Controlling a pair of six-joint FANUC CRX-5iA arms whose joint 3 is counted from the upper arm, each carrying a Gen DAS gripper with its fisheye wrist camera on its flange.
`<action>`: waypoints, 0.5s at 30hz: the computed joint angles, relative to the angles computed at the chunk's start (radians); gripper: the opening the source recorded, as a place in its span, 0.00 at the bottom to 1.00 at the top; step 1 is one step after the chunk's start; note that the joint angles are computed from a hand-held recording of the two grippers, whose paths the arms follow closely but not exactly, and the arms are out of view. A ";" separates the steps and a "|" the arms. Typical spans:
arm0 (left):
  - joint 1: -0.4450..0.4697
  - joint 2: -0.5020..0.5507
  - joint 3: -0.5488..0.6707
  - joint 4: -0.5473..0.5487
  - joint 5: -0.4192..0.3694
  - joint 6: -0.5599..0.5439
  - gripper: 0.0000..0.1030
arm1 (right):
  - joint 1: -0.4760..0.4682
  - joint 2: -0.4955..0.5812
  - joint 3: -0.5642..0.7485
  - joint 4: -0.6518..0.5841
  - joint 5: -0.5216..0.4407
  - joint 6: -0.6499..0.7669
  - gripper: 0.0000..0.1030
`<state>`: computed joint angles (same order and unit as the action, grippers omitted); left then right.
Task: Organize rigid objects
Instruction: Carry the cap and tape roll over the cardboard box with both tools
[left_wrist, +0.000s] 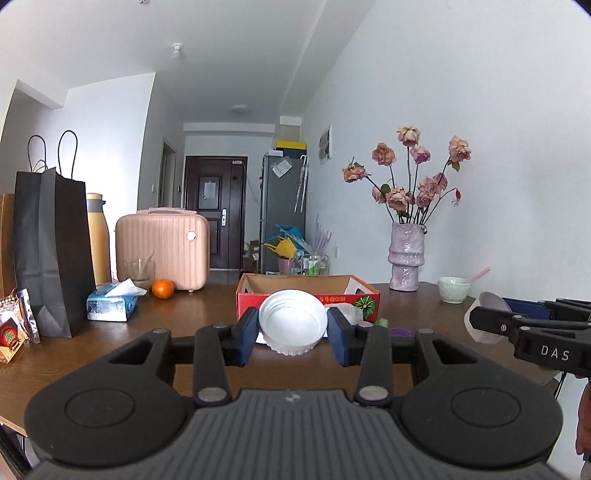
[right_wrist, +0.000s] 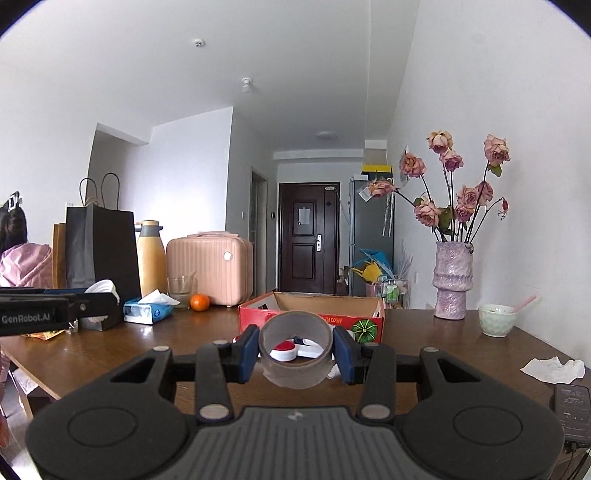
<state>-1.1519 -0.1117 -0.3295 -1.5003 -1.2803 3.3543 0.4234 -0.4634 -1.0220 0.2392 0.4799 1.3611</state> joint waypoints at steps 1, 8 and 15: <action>0.004 -0.003 -0.003 -0.001 0.005 0.003 0.39 | -0.004 0.013 0.007 0.007 0.005 -0.010 0.41; 0.089 -0.001 0.021 -0.011 0.073 -0.045 0.39 | -0.050 0.119 0.056 0.089 0.050 -0.064 0.41; 0.290 0.003 0.082 0.000 0.311 -0.129 0.39 | -0.195 0.309 0.186 0.389 0.159 -0.356 0.41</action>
